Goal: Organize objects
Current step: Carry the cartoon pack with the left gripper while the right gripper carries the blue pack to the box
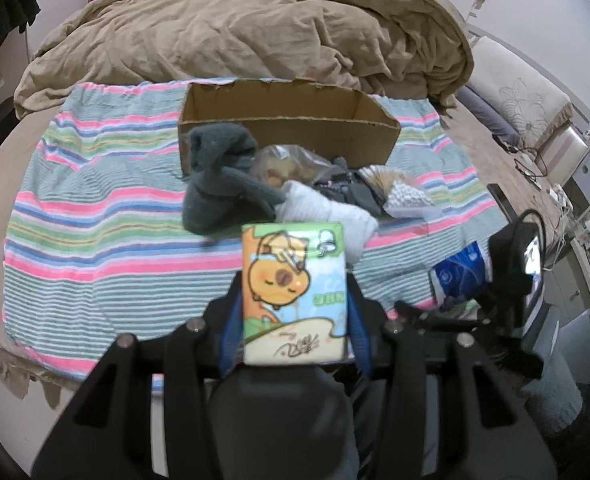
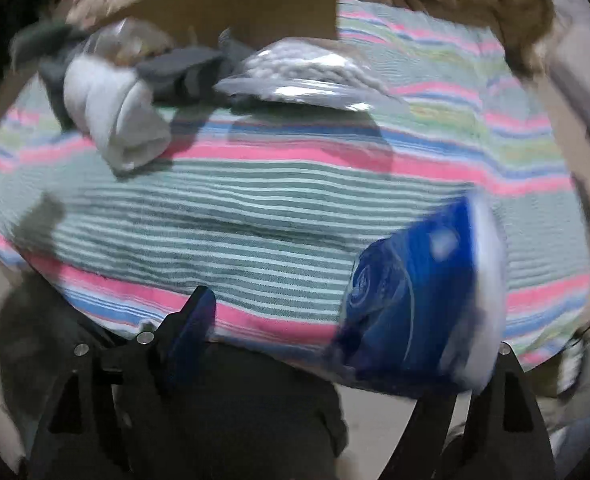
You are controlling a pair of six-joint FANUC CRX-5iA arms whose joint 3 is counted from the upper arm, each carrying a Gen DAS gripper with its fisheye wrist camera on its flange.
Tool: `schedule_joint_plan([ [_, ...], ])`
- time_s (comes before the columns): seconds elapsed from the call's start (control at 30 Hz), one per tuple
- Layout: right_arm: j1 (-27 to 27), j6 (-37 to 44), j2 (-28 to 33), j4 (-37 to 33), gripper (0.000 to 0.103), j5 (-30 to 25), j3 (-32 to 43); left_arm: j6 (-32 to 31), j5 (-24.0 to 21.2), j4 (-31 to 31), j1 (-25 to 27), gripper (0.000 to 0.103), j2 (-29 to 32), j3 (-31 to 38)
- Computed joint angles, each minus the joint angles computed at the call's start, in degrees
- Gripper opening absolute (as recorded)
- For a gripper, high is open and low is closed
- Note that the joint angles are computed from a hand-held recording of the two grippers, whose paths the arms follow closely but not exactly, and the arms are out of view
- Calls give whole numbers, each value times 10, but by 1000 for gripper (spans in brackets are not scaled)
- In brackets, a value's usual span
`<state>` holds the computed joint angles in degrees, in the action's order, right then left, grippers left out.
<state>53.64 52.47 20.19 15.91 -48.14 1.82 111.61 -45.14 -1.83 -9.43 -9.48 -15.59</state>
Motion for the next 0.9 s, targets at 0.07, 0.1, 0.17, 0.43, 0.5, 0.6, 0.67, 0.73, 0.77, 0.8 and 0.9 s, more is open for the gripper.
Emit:
schedule_joint_plan([
  [0.07,-10,26,-10,-36,32,14,1,0,2,3,0,47,-1,-3],
  [0.1,-18,49,-14,-71,26,19,8,0,3,3,0,47,-2,-3],
  [0.17,-23,60,-20,-85,18,26,7,0,4,4,-3,47,-3,-3],
  [0.43,-31,103,-50,-123,14,52,16,4,3,-9,-9,47,0,13],
  [0.5,-29,105,-57,-120,14,62,22,2,3,-12,-10,47,4,21],
  [0.6,-28,119,-63,-126,14,71,38,-5,8,-15,-9,47,12,36],
  [0.67,-36,143,-56,-130,14,75,61,-11,13,-15,-7,47,19,46],
  [0.73,-41,158,-43,-133,14,81,86,-23,21,-9,0,47,28,56],
  [0.77,-45,168,-33,-136,14,82,103,-29,26,-5,4,47,33,62],
  [0.8,-49,176,-24,-139,14,81,120,-31,31,-4,8,47,40,69],
  [0.9,-57,198,4,-144,14,81,166,-41,42,4,21,47,61,89],
])
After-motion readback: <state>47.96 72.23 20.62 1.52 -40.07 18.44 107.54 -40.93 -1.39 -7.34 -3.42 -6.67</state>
